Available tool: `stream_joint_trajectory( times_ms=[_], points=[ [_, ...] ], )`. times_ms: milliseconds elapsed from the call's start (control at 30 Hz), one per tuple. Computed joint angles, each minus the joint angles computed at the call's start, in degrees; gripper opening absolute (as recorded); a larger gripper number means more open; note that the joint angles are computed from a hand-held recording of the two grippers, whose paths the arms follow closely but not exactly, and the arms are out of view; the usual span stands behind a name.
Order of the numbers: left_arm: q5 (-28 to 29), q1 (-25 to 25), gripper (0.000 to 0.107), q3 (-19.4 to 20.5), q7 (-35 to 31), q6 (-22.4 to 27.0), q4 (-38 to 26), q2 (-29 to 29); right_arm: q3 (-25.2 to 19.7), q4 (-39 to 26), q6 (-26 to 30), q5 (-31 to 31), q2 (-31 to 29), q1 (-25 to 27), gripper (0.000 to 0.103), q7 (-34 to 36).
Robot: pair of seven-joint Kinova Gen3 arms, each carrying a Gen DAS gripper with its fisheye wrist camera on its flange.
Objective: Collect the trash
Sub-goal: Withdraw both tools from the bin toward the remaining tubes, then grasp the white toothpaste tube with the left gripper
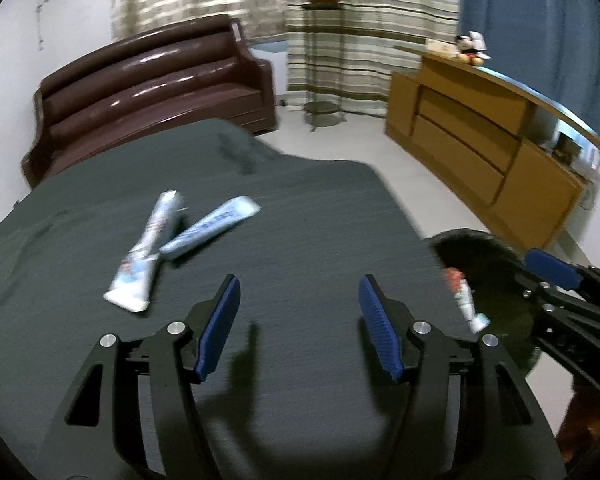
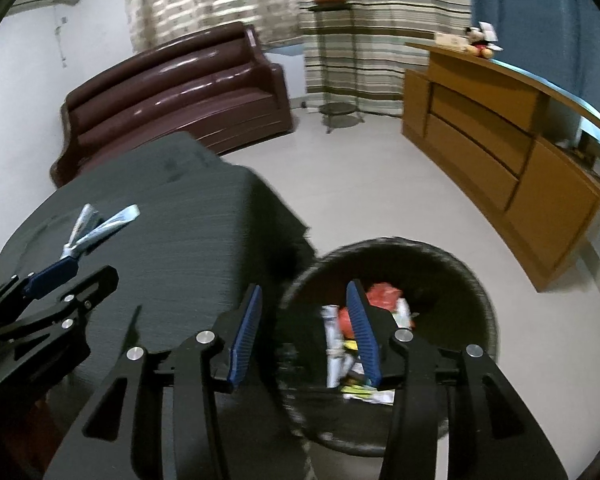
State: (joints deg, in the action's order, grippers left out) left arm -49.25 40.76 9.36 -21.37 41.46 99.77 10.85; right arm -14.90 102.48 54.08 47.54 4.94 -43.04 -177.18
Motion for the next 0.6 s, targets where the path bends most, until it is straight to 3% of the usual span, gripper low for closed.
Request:
stream_joint_trajectory(
  times_ms=[267, 600],
  points=[
    [2.1, -5.7, 0.060, -1.0, -1.8, 0.6, 2.6, -2.5, 1.2, -5.2, -2.7, -1.6, 4.0, -1.5, 0.045, 5.1],
    [10.5, -12.1, 0.060, -1.1, -11.7, 0.7, 0.7, -2.4, 3.8, -9.6, -4.7, -4.2, 7.2, -3.5, 0.046, 9.7]
  ],
)
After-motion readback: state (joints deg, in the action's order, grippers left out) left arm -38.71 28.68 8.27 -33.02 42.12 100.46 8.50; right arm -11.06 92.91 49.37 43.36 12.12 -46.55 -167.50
